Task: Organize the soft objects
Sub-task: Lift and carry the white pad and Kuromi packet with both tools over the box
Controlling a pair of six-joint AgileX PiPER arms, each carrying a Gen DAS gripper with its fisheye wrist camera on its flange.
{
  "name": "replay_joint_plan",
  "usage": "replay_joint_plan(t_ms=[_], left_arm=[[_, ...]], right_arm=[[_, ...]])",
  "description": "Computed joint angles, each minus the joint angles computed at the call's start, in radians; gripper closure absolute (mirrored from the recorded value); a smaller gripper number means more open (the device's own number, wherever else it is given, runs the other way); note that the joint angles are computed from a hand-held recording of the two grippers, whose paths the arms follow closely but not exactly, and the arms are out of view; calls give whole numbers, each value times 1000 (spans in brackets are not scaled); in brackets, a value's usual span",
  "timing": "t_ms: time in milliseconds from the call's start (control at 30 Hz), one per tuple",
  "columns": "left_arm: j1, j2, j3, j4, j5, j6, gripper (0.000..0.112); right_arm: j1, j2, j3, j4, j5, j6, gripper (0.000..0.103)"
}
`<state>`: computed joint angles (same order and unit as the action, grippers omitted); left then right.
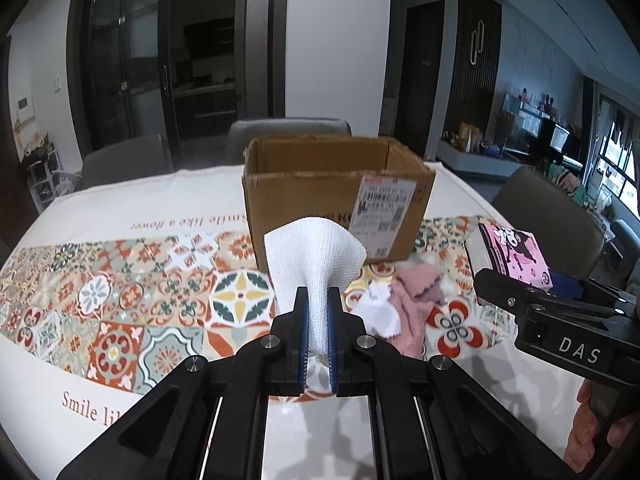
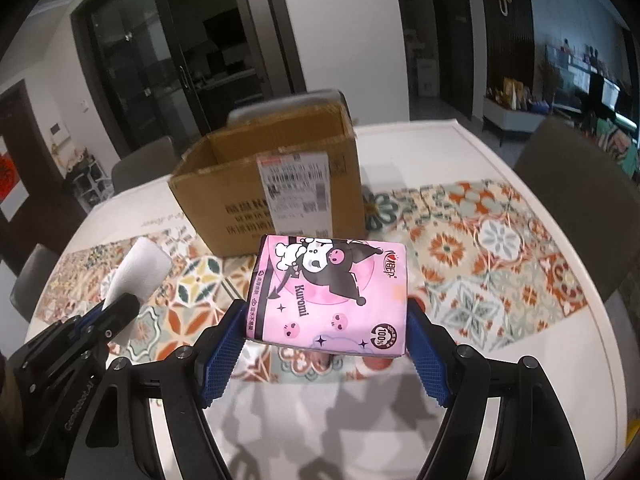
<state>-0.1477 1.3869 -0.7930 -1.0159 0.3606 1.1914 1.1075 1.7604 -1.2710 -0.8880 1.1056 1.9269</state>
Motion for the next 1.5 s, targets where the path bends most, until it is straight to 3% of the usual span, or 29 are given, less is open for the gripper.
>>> replay_joint_plan(t_ms=[533,1100,1500], left_arm=[[4,-1,-112,-127,0,106,103],[-13,84,-276,-227,-16,178,103],[-39,209,-420,-215,-33,163,103]], right_arm=[[-8,-26,-95,-145,76,-94,26],[-97,-10,-201,-261,30,-191,26],[-202,39,-280,-263,-69,-296,26]])
